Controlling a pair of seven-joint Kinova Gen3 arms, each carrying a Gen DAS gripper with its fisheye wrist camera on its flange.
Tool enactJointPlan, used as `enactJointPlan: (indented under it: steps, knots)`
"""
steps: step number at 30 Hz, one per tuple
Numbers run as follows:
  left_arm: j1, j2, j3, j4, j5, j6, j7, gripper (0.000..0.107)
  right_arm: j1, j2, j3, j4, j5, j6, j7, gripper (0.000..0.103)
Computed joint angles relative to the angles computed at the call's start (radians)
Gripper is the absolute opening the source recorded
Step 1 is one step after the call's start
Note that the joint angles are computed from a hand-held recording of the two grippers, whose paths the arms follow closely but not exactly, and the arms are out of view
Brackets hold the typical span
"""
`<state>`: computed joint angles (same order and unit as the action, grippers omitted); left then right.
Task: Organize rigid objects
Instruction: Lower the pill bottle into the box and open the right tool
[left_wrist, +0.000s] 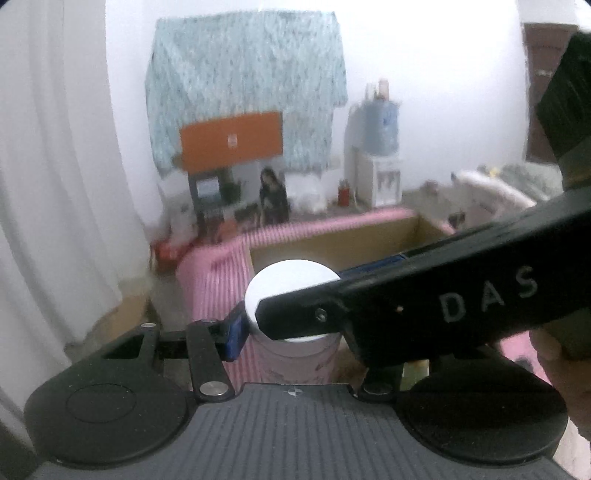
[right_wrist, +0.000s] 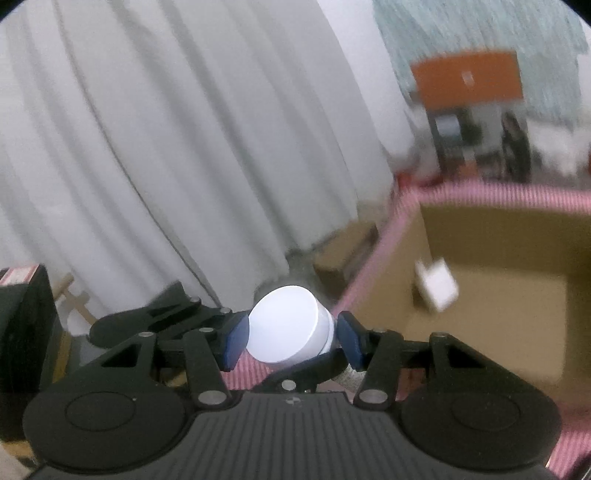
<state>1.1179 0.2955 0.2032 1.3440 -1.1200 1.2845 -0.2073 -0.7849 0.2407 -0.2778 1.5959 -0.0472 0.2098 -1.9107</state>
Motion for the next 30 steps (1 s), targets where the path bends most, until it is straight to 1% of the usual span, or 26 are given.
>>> enactJointPlan:
  steps: [2,3,6,7,11,14,17,21,25,30]
  knots:
    - [-0.018,0.000,-0.005,-0.032,-0.010,-0.024,-0.044,0.053,0.026,-0.011,-0.017,-0.018,-0.006,-0.007,0.027,0.057]
    - [-0.033,0.000,-0.009,-0.040,-0.012,-0.051,-0.062,0.053,0.044,-0.014,-0.027,-0.028,-0.014,-0.007,0.043,0.057]
    - [-0.082,0.015,-0.024,-0.086,0.021,-0.126,-0.126,0.053,0.049,-0.011,-0.002,-0.079,-0.008,0.016,0.052,0.057]
    - [-0.097,0.022,-0.031,-0.097,0.036,-0.153,-0.146,0.053,0.069,-0.003,-0.009,-0.101,-0.020,0.030,0.064,0.057]
    - [-0.169,0.076,-0.058,-0.173,0.150,-0.241,-0.266,0.053,0.124,0.057,-0.009,-0.206,-0.066,0.110,0.086,0.057]
    - [-0.231,0.128,-0.066,-0.243,0.265,-0.277,-0.366,0.053,0.169,0.116,-0.013,-0.277,-0.111,0.168,0.112,0.057]
    - [-0.268,0.176,-0.074,-0.303,0.357,-0.284,-0.441,0.053,0.221,0.195,-0.022,-0.366,-0.168,0.241,0.141,0.057]
    - [-0.311,0.240,-0.083,-0.387,0.470,-0.269,-0.532,0.053,0.274,0.279,-0.034,-0.435,-0.237,0.297,0.181,0.057]
    - [-0.333,0.305,-0.103,-0.482,0.558,-0.231,-0.599,0.053,0.287,0.345,-0.018,-0.498,-0.269,0.343,0.192,0.057]
    - [-0.331,0.360,-0.146,-0.562,0.631,-0.190,-0.656,0.054,0.285,0.399,0.005,-0.551,-0.272,0.381,0.195,0.057]
